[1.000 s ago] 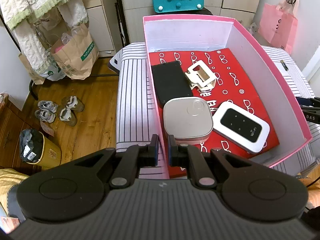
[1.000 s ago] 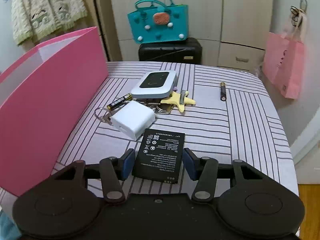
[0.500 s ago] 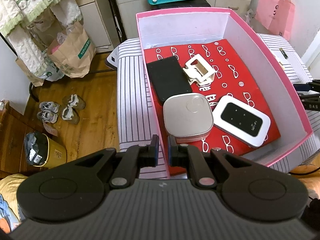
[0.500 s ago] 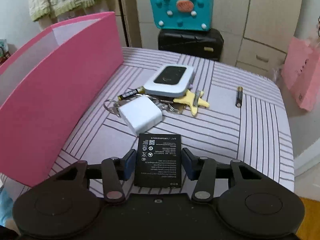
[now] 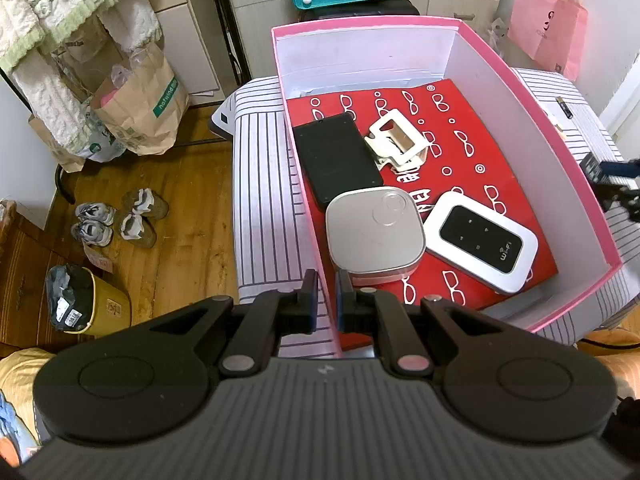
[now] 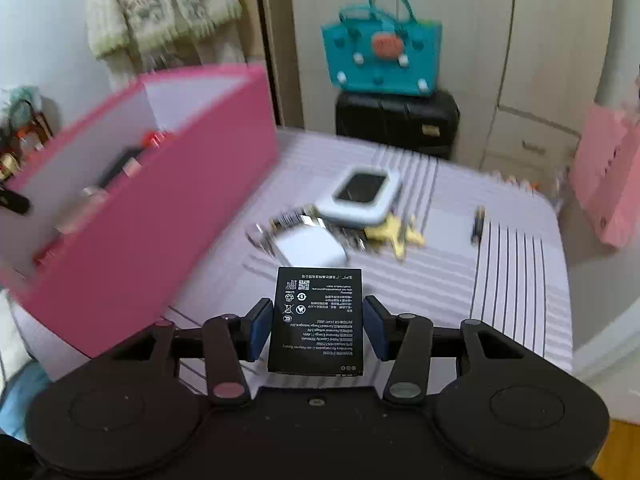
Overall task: Organize rigid objects
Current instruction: 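Carry the black battery with the right tool into the pink box and release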
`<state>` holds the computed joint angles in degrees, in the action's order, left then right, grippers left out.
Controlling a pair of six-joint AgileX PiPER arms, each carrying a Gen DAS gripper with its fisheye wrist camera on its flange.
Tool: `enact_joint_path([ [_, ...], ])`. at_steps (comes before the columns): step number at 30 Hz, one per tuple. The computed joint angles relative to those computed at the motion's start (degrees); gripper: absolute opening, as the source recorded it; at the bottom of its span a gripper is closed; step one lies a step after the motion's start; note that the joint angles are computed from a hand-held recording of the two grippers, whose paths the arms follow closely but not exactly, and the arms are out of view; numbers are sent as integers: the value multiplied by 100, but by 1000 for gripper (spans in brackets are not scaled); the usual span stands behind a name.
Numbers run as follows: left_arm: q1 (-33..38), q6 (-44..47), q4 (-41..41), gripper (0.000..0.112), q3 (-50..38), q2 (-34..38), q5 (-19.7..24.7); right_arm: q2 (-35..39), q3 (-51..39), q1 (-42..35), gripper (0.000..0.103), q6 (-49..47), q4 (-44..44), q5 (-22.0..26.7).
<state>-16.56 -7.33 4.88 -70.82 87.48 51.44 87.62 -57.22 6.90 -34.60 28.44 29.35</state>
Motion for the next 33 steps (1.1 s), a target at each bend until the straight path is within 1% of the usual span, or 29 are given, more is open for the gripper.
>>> enact_joint_path([
  [2, -10, -30, 26, 8, -12, 8, 14, -170, -108, 3, 54, -257, 278, 142],
  [4, -17, -52, 34, 7, -57, 53, 26, -265, -388, 132, 54, -441, 422, 273],
  [5, 7, -67, 2, 7, -77, 66, 15, -264, -583, 208, 54, -689, 627, 340],
  [8, 62, -93, -67, 7, -59, 64, -74, -37, -1260, 450, 54, -1193, 1034, 685],
  [10, 124, -52, -190, 7, -51, 66, -95, 275, -1825, 687, 54, -1295, 1026, 980],
  [14, 196, -43, -323, 7, -44, 73, -131, 1080, -2943, 1289, 54, -833, 150, 1324],
  [17, 206, -14, -352, 7, 1, 43, -171, 1722, -3718, 1714, 54, -80, -923, 1508],
  [22, 230, 75, -395, 7, 26, 31, -203, 2791, -5117, 2076, 54, 777, -2006, 2157],
  [23, 233, 108, -409, 7, 9, 41, -184, 2945, -5301, 2137, 54, 888, -2210, 2200],
  [25, 301, 218, -518, 8, -58, 85, -130, 3129, -5394, 2280, 54, 1103, -2693, 2117],
  [30, 331, 282, -575, 8, -11, 62, -186, 3635, -5975, 2437, 54, 1342, -3238, 2536],
  [33, 332, 276, -585, 8, 25, 48, -238, 4086, -6737, 2427, 54, 1405, -3205, 3084],
])
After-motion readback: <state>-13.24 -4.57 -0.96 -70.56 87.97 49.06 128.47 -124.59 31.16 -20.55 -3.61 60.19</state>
